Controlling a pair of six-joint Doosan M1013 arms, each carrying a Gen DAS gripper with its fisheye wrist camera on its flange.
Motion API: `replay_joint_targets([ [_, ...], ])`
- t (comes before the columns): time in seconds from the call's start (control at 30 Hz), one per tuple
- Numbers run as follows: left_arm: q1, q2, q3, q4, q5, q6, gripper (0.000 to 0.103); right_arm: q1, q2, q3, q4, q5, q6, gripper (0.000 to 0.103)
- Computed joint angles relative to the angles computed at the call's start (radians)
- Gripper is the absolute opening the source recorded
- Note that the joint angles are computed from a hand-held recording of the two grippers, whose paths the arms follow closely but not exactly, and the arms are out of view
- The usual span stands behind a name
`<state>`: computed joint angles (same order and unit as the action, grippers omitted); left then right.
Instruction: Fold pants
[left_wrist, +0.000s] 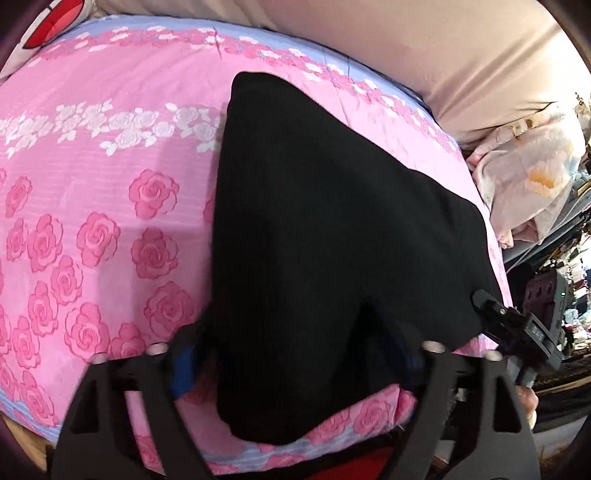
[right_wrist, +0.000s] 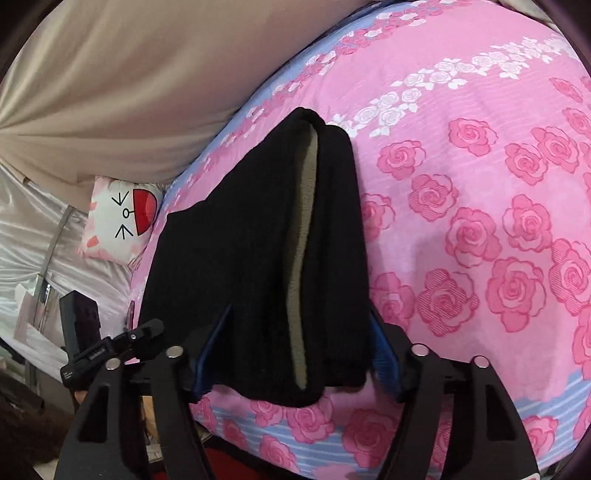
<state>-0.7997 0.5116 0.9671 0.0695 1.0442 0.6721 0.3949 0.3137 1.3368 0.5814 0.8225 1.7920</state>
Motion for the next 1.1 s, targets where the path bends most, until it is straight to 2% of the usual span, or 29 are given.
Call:
replay_joint_targets([
  [0.03, 0.001, 0.005, -0.002, -0.009, -0.005, 0.003, 0.089, 0.006, 0.005, -0.006, -0.001, -0.007, -0.011, 0.087],
  [0.1, 0.002, 0.018, -0.017, -0.027, -0.021, 0.009, 0.091, 0.023, 0.012, -0.018, -0.043, -0.018, -0.008, 0.096],
  [0.17, -0.003, 0.023, -0.021, -0.011, -0.036, 0.004, 0.088, 0.043, 0.017, -0.025, -0.108, -0.050, 0.019, 0.098],
  [0.2, -0.003, 0.025, -0.022, -0.005, -0.045, 0.004, 0.079, 0.051, 0.017, -0.023, -0.137, -0.065, 0.035, 0.098],
  [0.23, -0.003, 0.031, -0.029, 0.016, -0.040, -0.010, 0.076, 0.058, 0.018, -0.022, -0.181, -0.083, 0.064, 0.088],
  [0.27, -0.003, 0.034, -0.032, 0.024, -0.040, -0.017, 0.067, 0.060, 0.018, -0.022, -0.206, -0.084, 0.086, 0.069],
  [0.33, -0.002, 0.030, -0.024, 0.029, -0.056, -0.021, 0.056, 0.041, 0.009, 0.001, -0.099, -0.110, 0.044, 0.052],
  [0.37, -0.001, 0.024, -0.017, 0.033, -0.067, -0.016, 0.049, 0.035, 0.006, 0.009, -0.063, -0.113, 0.028, 0.048],
  [0.5, -0.008, 0.007, -0.008, 0.074, -0.076, 0.017, 0.039, 0.042, -0.004, -0.010, -0.080, -0.115, 0.013, 0.042],
  [0.6, -0.018, 0.004, -0.026, 0.097, -0.083, 0.035, 0.035, 0.045, -0.015, -0.024, -0.068, -0.121, -0.025, 0.041],
  [0.9, -0.036, -0.026, -0.065, 0.150, -0.138, 0.088, 0.034, 0.057, -0.053, -0.069, -0.079, -0.179, -0.122, 0.041],
  [1.1, -0.046, -0.035, -0.098, 0.249, -0.185, 0.108, 0.034, 0.061, -0.054, -0.116, -0.106, -0.230, -0.165, 0.041],
])
